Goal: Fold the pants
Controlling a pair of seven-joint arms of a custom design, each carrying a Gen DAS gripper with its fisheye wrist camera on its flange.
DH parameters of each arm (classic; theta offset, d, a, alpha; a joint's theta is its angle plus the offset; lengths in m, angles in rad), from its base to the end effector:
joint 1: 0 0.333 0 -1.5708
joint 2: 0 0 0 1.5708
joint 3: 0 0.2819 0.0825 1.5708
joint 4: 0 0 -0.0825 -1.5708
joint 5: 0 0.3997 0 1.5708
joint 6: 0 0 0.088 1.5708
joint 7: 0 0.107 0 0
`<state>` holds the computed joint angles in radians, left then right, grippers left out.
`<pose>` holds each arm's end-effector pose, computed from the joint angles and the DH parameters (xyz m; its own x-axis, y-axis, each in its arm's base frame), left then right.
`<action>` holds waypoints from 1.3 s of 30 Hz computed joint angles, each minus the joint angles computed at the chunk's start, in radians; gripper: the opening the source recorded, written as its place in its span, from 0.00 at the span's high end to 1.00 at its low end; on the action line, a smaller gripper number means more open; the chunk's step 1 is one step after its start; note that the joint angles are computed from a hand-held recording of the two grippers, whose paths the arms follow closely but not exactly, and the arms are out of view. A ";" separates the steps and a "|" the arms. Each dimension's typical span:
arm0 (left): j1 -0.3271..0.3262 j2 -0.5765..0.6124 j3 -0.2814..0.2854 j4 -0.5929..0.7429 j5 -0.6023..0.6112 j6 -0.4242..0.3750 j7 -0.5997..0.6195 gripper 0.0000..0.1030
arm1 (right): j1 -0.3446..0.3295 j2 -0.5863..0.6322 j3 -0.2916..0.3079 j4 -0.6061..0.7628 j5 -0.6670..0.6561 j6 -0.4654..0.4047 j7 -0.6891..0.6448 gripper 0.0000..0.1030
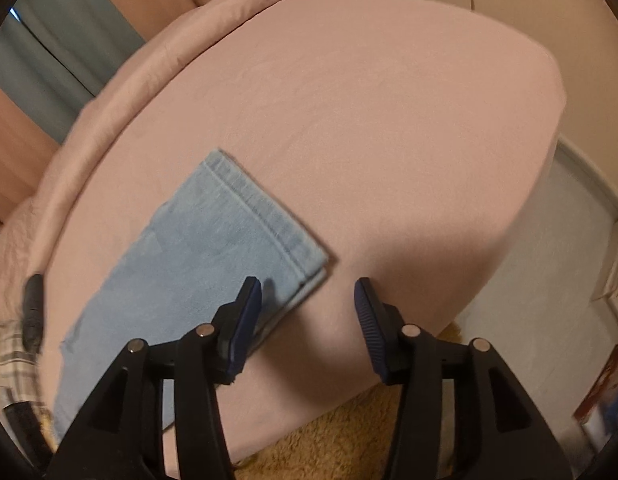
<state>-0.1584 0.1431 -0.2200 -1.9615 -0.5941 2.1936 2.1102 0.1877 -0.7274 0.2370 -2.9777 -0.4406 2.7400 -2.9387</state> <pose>0.5587 -0.2407 0.3771 -0.5435 -0.7159 0.4383 -0.8390 0.4793 -0.2576 0.3319 0.1479 0.3475 -0.7163 -0.5636 -0.4113 -0.4204 0.8191 -0.3903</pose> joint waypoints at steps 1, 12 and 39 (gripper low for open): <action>0.000 0.005 0.000 0.008 -0.001 -0.009 0.000 0.72 | 0.001 0.001 0.002 -0.007 0.000 0.022 0.008 0.52; -0.007 -0.006 -0.005 0.029 -0.035 -0.036 0.035 0.38 | -0.200 0.122 0.132 0.016 -0.088 0.278 0.096 0.59; 0.050 0.308 -0.053 0.433 -0.190 -0.142 -0.144 0.31 | -0.126 0.723 0.262 0.672 -0.503 0.316 -0.070 0.85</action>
<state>-0.1080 0.4509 -0.2727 -1.5285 -0.7840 2.0520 1.9658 0.0613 -0.0045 0.4986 -2.3055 -0.9436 3.0556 -3.0084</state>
